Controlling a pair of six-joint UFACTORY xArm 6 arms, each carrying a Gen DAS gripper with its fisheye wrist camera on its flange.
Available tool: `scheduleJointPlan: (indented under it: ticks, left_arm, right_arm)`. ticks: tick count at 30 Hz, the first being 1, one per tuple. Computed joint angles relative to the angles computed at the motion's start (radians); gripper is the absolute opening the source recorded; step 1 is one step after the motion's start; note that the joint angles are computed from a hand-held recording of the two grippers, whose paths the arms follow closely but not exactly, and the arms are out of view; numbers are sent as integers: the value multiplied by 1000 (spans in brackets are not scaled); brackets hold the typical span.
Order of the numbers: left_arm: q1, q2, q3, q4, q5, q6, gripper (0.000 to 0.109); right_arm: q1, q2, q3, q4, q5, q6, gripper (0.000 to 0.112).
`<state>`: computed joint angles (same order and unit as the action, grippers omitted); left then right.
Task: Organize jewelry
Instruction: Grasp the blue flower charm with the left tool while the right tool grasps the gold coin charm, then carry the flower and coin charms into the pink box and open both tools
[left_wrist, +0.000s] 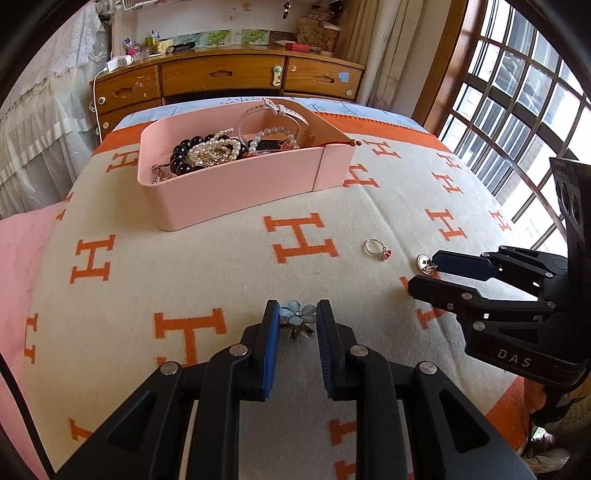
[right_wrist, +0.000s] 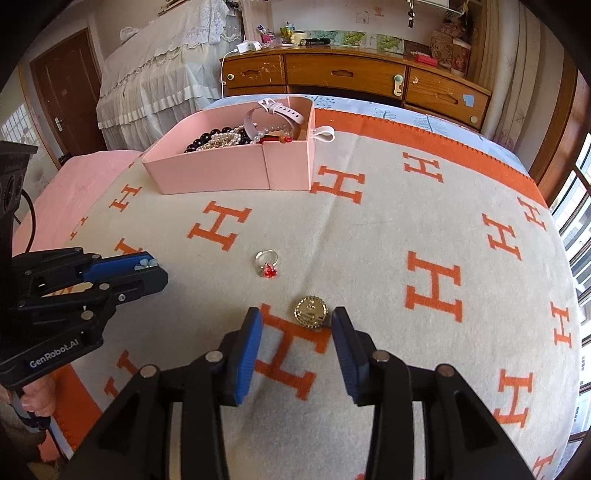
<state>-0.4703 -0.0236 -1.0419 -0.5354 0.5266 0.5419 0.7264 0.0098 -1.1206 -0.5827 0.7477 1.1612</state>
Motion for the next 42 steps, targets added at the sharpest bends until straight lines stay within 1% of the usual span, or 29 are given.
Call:
scheduleJointPlan:
  ticks: [5, 7, 8, 9, 14, 17, 20, 26, 30, 33, 35, 38, 39, 42]
  left_arm:
    - [15, -11, 7, -32, 6, 15, 18]
    - [19, -14, 6, -45, 14, 20, 18]
    - [22, -17, 5, -56, 19, 26, 18]
    - [24, -21, 6, -62, 21, 28, 18]
    - [37, -45, 2, -67, 40, 20, 18]
    - [54, -51, -31, -36, 67, -11, 18]
    - [75, -46, -92, 24, 88, -62, 18]
    - [110, 3, -287, 147, 142, -170, 18]
    - [125, 74, -458, 205, 191, -243, 18]
    - [132, 154, -607, 230, 235, -288, 18]
    - [133, 217, -704, 237, 272, -312, 18]
    - [124, 321, -843, 253, 339, -350, 18]
    - [120, 358, -888, 259, 365, -359, 18]
    - [101, 450, -974, 288, 403, -386, 18]
  right_arm:
    - [9, 22, -31, -32, 49, 13, 39]
    - [16, 29, -43, -45, 69, 17, 37]
    - [17, 28, -43, -46, 71, 17, 30]
    - [17, 27, -43, -46, 73, 19, 19]
    - [12, 25, -50, -14, 85, 11, 19]
    - [11, 15, -66, 9, 74, -12, 19]
    - [15, 10, -117, -10, 75, -33, 19]
    - [2, 39, -296, -23, 88, -122, 19]
    - [-28, 90, -441, 17, 95, -188, 19]
    - [-60, 147, -549, 58, 108, -230, 19]
    - [-89, 189, -610, 123, 109, -269, 19]
    - [-133, 249, -663, 243, 96, -320, 19]
    - [-148, 267, -671, 283, 93, -337, 20]
    - [-178, 309, -668, 381, 80, -374, 20]
